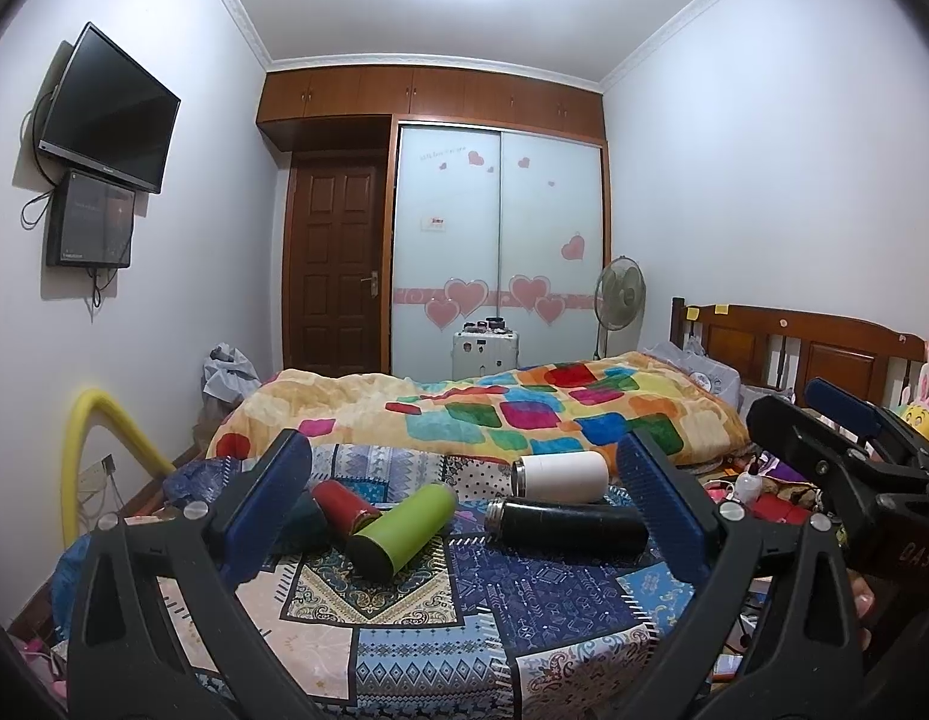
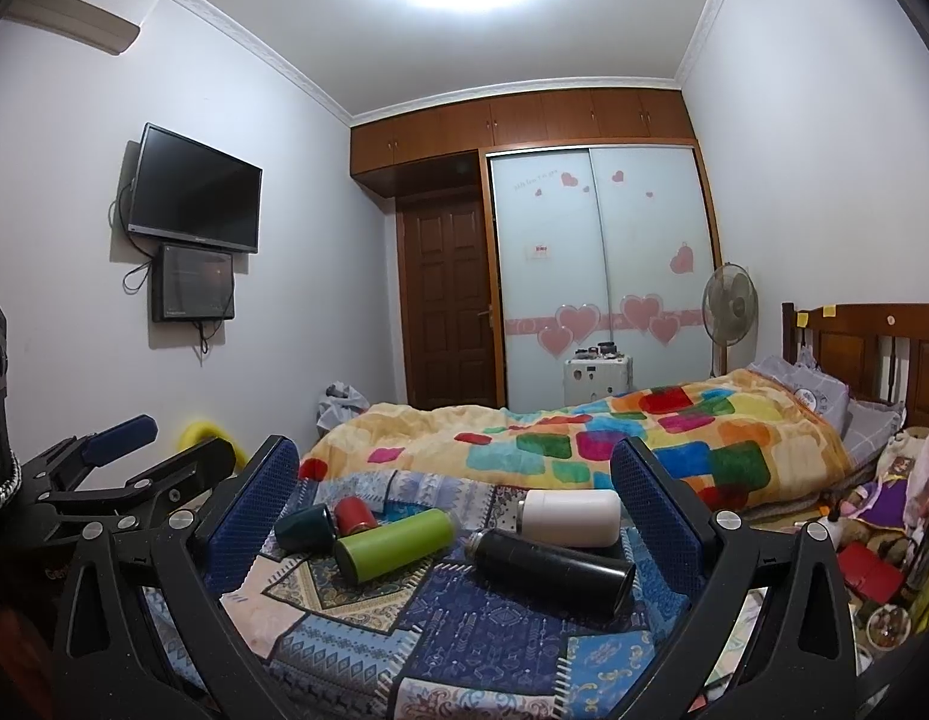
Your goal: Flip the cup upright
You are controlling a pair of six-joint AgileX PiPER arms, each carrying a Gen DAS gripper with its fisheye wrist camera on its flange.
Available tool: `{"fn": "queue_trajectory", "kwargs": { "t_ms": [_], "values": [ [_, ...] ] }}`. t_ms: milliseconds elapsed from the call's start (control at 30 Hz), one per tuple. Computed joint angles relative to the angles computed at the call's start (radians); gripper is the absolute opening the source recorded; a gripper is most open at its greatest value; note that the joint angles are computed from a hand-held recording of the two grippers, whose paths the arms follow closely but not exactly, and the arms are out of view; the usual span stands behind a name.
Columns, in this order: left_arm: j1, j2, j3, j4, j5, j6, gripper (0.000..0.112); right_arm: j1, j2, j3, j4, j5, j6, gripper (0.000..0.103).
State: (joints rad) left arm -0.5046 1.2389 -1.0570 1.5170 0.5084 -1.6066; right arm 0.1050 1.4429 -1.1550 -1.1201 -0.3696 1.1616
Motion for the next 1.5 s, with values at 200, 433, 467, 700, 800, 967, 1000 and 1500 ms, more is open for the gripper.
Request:
{"fn": "queue_trajectory", "kwargs": {
  "t_ms": [200, 433, 467, 700, 800, 967, 1000, 1500],
  "values": [
    [0.005, 0.006, 0.007, 0.011, -0.003, -0.014, 0.103, 0.001, 0.007, -0.002, -0.005, -0.002, 0.01, 0.103],
    [0.004, 0.003, 0.016, 0.034, 0.001, -0.037, 0.103, 0.003, 0.013, 0.001, 0.008, -0.004, 0.0, 0.103],
    [0.005, 0.003, 0.017, 0.037, 0.002, -0.041, 0.103, 0.001, 0.013, 0.002, 0.008, -0.006, -0.001, 0.103],
    [0.009, -0.001, 0.024, 0.052, -0.006, -0.059, 0.103, -0.002, 0.011, 0.006, 0.009, -0.011, -0.007, 0.103],
    [0.009, -0.001, 0.028, 0.056, -0.006, -0.06, 0.103, 0.001, 0.01, 0.01, 0.014, -0.012, -0.018, 0.103],
    [0.006, 0.001, 0.025, 0.054, -0.003, -0.06, 0.103, 0.001, 0.011, 0.007, 0.006, -0.011, -0.01, 0.103],
    [0.006, 0.001, 0.025, 0.053, -0.003, -0.059, 0.103, 0.001, 0.01, 0.008, 0.007, -0.011, -0.01, 0.103],
    [0.006, 0.011, 0.023, 0.059, -0.005, -0.068, 0.103, 0.008, 0.014, 0.005, 0.004, -0.002, -0.013, 0.103]
  ]
}}
